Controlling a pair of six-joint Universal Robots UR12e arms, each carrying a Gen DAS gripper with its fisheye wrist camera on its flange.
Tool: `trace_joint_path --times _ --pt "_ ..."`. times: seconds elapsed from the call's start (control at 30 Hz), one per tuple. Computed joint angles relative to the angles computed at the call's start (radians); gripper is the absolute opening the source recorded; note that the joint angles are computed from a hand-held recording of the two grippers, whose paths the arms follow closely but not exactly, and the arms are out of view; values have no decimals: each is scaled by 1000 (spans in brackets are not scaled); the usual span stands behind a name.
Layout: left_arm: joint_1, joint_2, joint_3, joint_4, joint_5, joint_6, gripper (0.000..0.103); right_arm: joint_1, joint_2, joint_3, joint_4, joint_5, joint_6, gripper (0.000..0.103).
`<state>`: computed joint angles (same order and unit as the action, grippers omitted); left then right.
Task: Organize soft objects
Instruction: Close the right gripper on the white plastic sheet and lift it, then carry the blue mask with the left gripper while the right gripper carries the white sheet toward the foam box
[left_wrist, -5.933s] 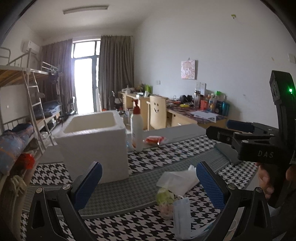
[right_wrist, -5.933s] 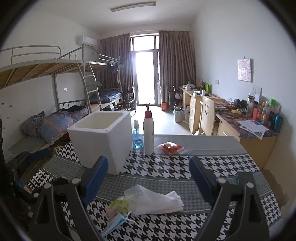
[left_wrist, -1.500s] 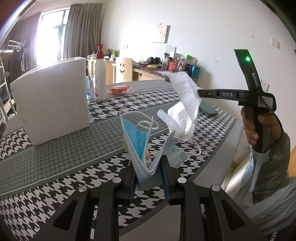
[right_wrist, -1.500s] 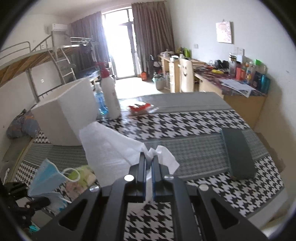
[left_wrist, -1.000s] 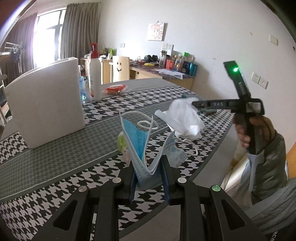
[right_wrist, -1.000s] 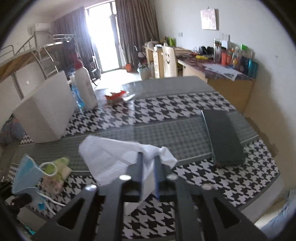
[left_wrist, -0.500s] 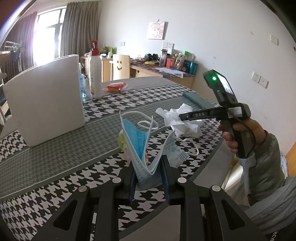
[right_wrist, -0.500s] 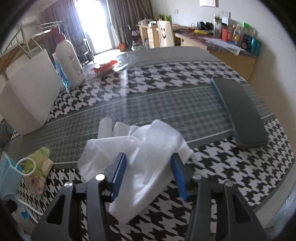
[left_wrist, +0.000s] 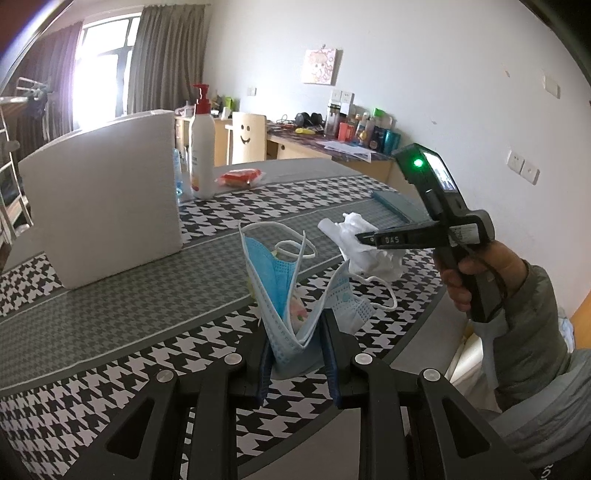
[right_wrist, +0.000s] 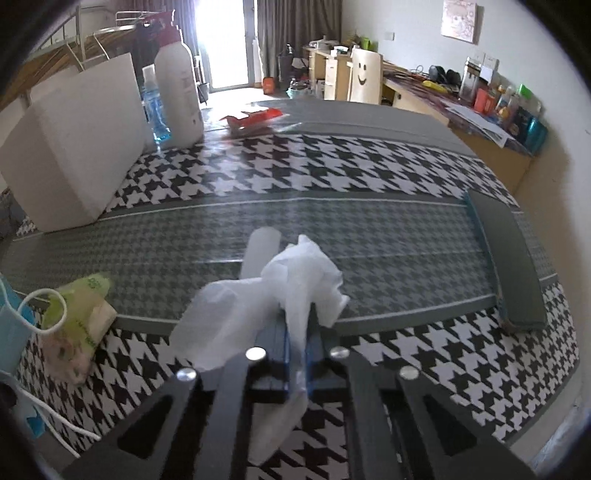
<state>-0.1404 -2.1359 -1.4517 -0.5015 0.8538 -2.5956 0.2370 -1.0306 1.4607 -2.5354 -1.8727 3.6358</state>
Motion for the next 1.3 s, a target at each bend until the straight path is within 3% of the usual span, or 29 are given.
trace_joint_path --times 0.07,0.63,1.3 --pt "1 2 -3 10 1 -5 25 -10 -10 20 -45 38 10 5" --pt "1 9 -1 79 13 -62 25 13 -72 80 -314 -7 -35 5" --pt "-11 -11 41 206 92 -179 25 25 -61 65 -421 28 -106 6"
